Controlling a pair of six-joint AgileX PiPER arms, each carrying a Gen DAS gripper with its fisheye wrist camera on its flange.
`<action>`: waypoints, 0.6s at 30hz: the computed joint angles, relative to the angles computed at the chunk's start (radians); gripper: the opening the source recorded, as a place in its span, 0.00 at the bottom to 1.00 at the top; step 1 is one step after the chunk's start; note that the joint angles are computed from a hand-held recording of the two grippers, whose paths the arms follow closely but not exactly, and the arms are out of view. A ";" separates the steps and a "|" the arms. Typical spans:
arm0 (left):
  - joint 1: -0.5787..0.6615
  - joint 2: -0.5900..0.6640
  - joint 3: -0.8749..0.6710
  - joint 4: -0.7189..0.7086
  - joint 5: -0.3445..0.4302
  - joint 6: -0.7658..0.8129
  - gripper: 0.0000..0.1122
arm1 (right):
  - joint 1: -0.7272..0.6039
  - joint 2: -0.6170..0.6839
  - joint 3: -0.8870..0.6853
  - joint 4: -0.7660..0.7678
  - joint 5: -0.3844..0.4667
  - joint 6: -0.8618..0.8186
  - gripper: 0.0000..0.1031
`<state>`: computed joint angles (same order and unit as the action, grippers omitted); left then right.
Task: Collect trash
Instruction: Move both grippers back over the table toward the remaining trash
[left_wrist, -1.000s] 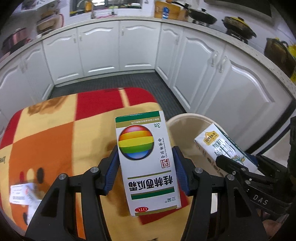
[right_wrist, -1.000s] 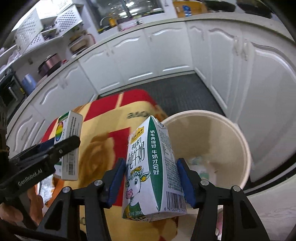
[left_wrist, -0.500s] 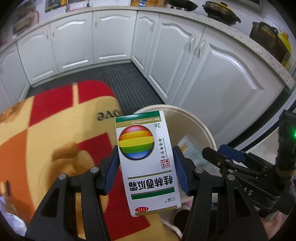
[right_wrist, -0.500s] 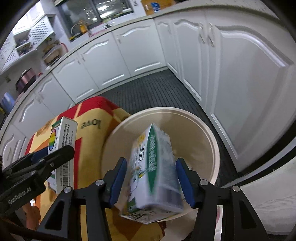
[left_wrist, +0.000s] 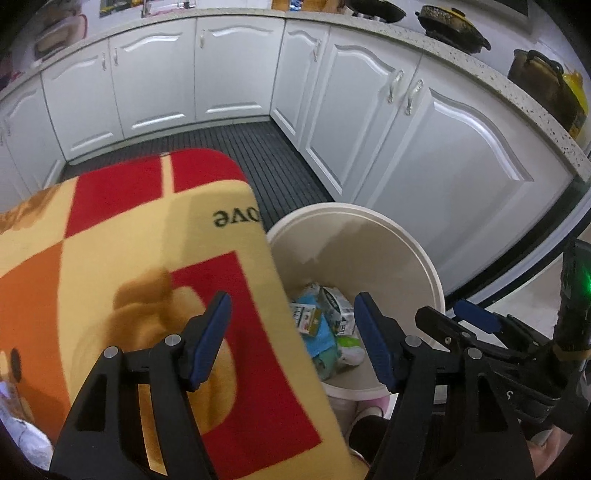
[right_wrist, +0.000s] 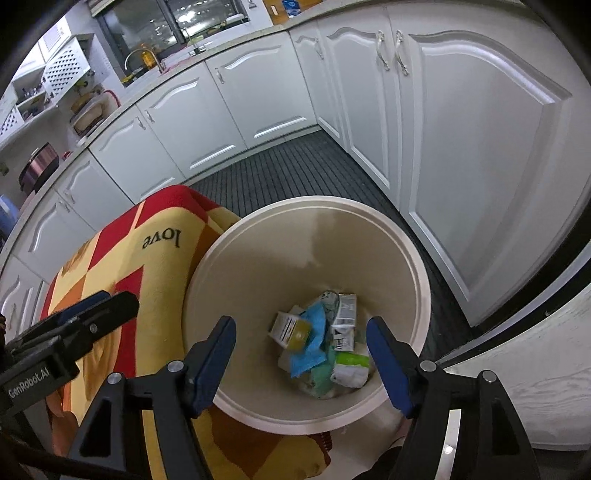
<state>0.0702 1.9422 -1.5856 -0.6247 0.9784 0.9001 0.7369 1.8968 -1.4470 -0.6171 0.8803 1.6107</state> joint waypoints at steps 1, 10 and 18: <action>0.008 -0.005 0.004 -0.003 -0.001 0.003 0.60 | 0.006 0.006 -0.013 0.000 0.008 -0.003 0.68; 0.086 -0.038 0.017 -0.032 -0.013 0.050 0.60 | 0.058 0.060 -0.148 -0.009 0.099 -0.043 0.69; 0.191 -0.047 -0.004 -0.060 0.018 0.086 0.60 | 0.117 0.138 -0.324 -0.022 0.200 -0.095 0.70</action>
